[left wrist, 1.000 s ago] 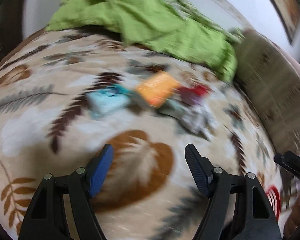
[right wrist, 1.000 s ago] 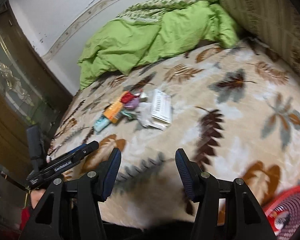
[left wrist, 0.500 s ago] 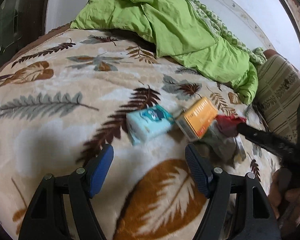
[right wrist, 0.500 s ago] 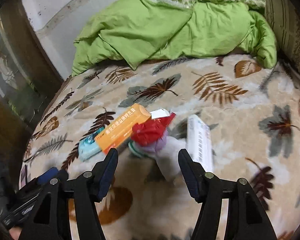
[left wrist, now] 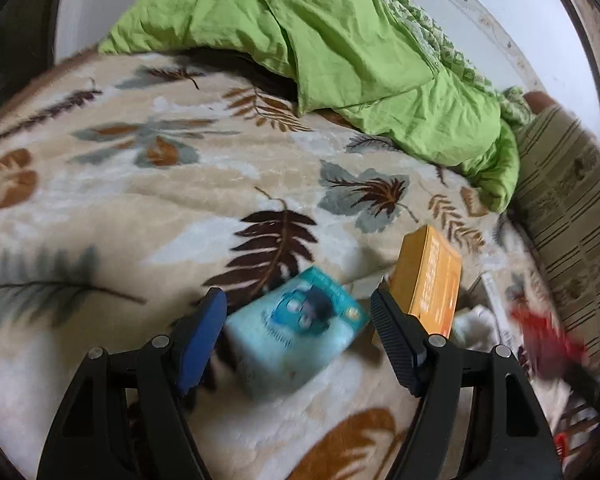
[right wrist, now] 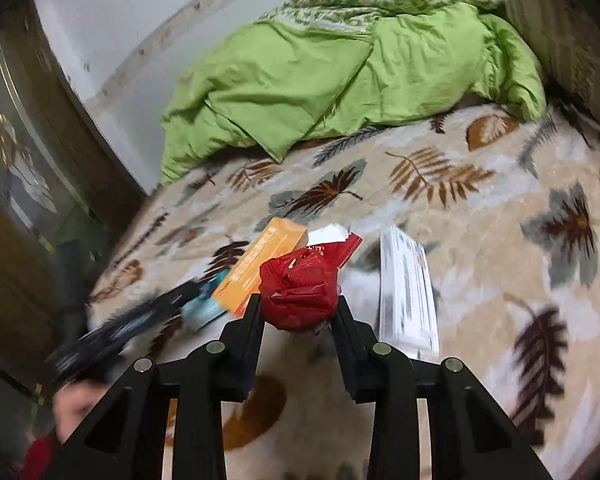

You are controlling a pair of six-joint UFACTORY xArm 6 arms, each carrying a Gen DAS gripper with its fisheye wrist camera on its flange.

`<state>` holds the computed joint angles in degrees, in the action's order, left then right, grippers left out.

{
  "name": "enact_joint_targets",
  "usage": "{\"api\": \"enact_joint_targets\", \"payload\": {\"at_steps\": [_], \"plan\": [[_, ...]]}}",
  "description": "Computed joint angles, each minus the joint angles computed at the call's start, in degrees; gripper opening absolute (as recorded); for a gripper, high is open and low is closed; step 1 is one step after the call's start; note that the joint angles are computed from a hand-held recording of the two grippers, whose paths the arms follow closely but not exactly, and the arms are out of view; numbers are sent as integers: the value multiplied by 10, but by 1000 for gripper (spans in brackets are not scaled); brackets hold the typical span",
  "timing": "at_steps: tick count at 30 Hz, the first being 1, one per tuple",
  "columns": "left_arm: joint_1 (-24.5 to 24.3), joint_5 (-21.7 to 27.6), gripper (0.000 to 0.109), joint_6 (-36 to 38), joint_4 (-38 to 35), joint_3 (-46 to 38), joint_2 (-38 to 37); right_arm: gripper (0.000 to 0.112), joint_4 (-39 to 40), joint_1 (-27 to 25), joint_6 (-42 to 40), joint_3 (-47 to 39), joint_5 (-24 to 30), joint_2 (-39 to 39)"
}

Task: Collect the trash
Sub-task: 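Grasp the blue tissue pack with the left gripper while the right grasps the red bag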

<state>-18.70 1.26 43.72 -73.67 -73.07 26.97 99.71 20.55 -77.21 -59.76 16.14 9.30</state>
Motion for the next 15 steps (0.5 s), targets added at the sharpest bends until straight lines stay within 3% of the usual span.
{"api": "enact_joint_targets", "payload": {"at_steps": [3, 4, 9, 12, 15], "plan": [[13, 68, 73, 26, -14, -8, 4, 36, 56, -1, -54, 38, 7, -30], [9, 70, 73, 39, -15, -1, -1, 36, 68, -2, -66, 44, 11, -34], [4, 131, 73, 94, -35, 66, -62, 36, 71, -18, -57, 57, 31, -34], [-19, 84, 73, 75, -1, 86, -75, 36, 66, -20, -55, 60, 34, -34], [-24, 74, 73, 36, 60, 89, -70, 36, 73, -19, -65, 64, 36, -38]]}}
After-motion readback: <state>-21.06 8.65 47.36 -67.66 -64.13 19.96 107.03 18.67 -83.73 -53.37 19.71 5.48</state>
